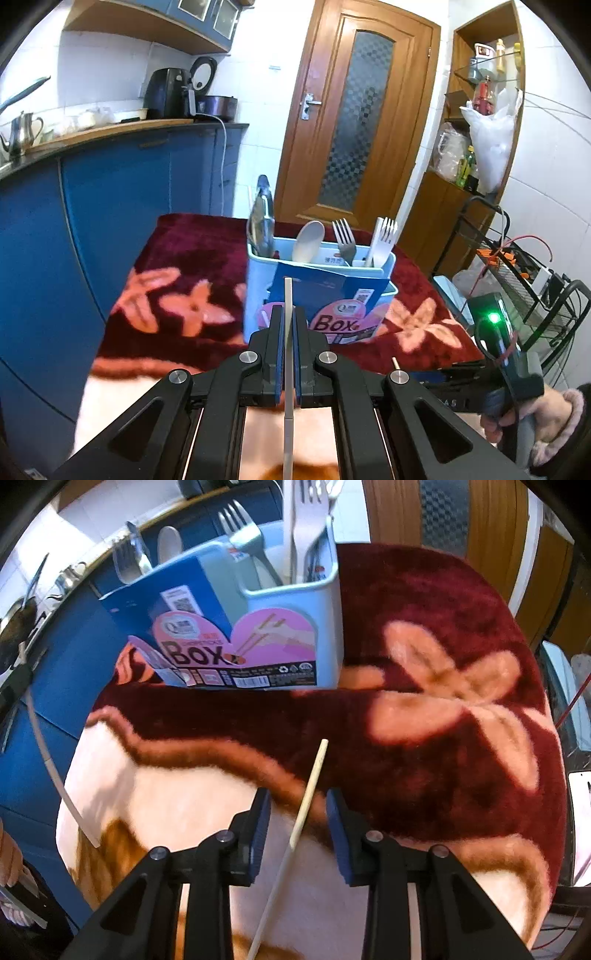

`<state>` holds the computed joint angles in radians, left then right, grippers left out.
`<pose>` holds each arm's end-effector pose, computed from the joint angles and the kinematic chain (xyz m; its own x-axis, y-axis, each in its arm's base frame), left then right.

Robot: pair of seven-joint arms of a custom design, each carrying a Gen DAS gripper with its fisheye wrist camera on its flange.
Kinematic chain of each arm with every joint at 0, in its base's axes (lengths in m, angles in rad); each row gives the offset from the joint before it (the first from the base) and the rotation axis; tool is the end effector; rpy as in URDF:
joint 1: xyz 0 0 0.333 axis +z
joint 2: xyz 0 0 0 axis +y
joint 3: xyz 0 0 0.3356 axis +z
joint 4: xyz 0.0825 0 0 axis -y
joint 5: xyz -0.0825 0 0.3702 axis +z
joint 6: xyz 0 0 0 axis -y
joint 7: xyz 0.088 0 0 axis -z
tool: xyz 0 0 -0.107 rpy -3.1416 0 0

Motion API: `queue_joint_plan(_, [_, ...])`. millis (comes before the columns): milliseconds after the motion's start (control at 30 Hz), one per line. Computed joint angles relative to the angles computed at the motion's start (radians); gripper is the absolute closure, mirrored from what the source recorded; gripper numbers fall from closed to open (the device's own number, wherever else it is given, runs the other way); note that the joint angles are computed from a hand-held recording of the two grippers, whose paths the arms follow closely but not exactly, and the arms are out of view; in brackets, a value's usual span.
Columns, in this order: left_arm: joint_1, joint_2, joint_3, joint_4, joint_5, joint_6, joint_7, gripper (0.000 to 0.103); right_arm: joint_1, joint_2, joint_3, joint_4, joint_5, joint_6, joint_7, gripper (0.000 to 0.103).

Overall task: Organize utensils
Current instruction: 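Grasp one wooden chopstick with the left tool while the right tool grasps the other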

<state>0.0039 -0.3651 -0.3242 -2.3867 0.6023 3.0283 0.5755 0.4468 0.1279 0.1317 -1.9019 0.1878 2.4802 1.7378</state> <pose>0.4208 -0.2048 0.5796 -0.0364 -0.9814 0.1883 -0.5359 -0.1399 -0.8326 0.5203 0.3347 0.5078 0.3206 -0.9133 -0.2514 -0.8989 -0.2096 -0.3849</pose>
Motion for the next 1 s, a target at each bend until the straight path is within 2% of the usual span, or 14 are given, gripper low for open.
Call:
queue_joint_plan(200, [0.027,-0.006,-0.003,0.006,0.016,0.025,-0.001,0.099,-0.017,0.025,-0.005,0.06,0.048,-0.092,0.0,0.068])
queue_joint_plan(467, [0.093,0.016,-0.043,0.052,0.06,0.054,-0.033,0.099,-0.024,0.003,-0.007,0.02,0.076,-0.051,0.021,0.074])
queue_joint_plan(567, [0.086,0.032,-0.037,0.078,0.065,0.043,-0.025,0.099,-0.025,0.001,-0.009,0.016,0.073,-0.046,0.034,0.08])
queue_joint_plan(667, [0.123,0.036,-0.062,0.106,0.11,0.041,-0.061,0.099,-0.021,-0.001,-0.013,0.013,0.032,-0.046,0.053,0.089])
queue_joint_plan(700, [0.136,0.036,-0.07,0.114,0.125,0.044,-0.079,0.099,-0.018,0.0,-0.012,0.009,0.021,-0.033,0.062,0.093])
queue_joint_plan(800, [0.185,0.036,-0.098,0.142,0.179,0.054,-0.141,0.099,-0.025,-0.016,-0.006,-0.027,0.069,0.018,0.042,0.097])
queue_joint_plan(1000, [0.298,0.046,-0.164,0.209,0.325,0.082,-0.298,0.099,-0.033,-0.08,0.005,-0.108,0.152,0.123,-0.05,0.097])
